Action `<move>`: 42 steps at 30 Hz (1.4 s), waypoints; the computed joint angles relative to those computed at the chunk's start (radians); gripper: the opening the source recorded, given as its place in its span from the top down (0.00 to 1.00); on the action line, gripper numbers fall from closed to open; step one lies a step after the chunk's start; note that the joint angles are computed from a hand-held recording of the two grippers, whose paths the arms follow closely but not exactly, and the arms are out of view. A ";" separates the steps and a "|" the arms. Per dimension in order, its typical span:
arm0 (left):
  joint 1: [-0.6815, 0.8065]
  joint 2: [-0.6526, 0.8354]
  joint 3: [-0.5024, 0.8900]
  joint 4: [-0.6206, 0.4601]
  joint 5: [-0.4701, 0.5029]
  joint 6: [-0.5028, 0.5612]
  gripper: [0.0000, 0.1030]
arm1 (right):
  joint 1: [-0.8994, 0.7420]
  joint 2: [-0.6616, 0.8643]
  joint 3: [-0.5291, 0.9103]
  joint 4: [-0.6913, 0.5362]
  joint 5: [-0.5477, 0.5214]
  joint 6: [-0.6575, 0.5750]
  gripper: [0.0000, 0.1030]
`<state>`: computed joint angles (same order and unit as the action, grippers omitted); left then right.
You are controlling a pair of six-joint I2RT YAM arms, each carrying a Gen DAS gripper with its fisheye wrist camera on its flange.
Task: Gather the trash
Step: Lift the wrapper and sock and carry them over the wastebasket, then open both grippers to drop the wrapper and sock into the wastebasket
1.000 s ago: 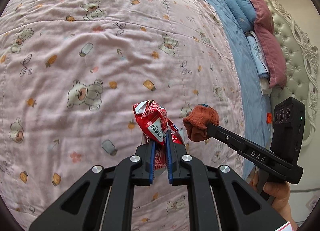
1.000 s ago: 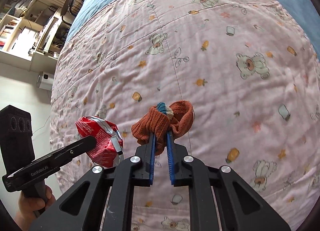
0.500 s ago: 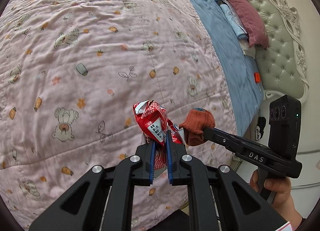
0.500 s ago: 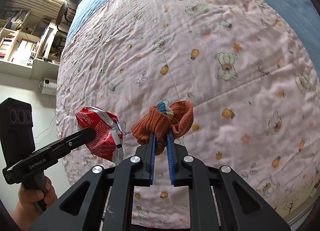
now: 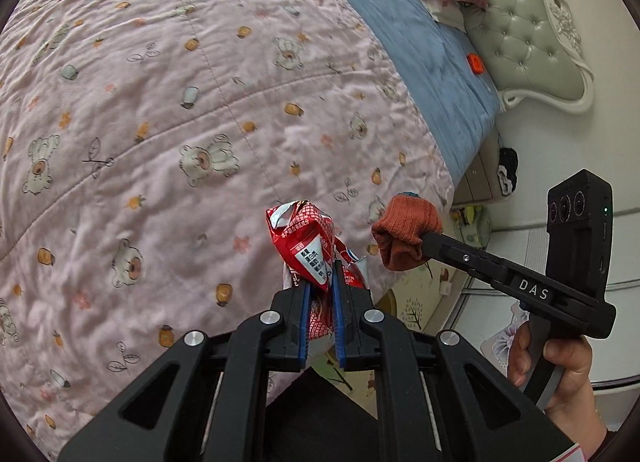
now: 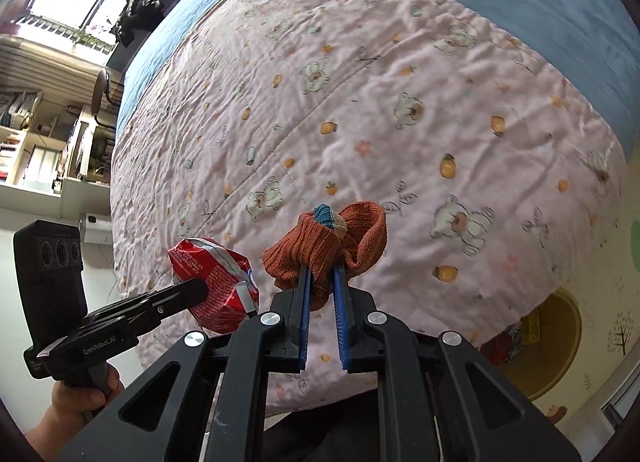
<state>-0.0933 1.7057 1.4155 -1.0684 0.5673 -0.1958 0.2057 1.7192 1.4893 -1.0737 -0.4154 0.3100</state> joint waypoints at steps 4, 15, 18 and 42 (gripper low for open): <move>-0.138 -0.001 0.000 0.023 -0.007 -0.054 0.90 | -0.120 -0.131 -0.148 -0.016 -0.008 -0.049 0.89; -0.575 0.135 0.091 0.148 -0.039 -0.314 0.90 | -0.696 -0.313 -0.344 -0.236 -0.028 -0.484 0.89; -0.677 0.215 0.159 0.156 -0.044 -0.346 0.90 | -0.883 -0.319 -0.371 -0.286 0.005 -0.644 0.89; -0.957 0.656 0.584 0.028 -0.037 -0.442 0.31 | -1.399 -0.119 -0.421 -0.239 0.203 -1.062 0.53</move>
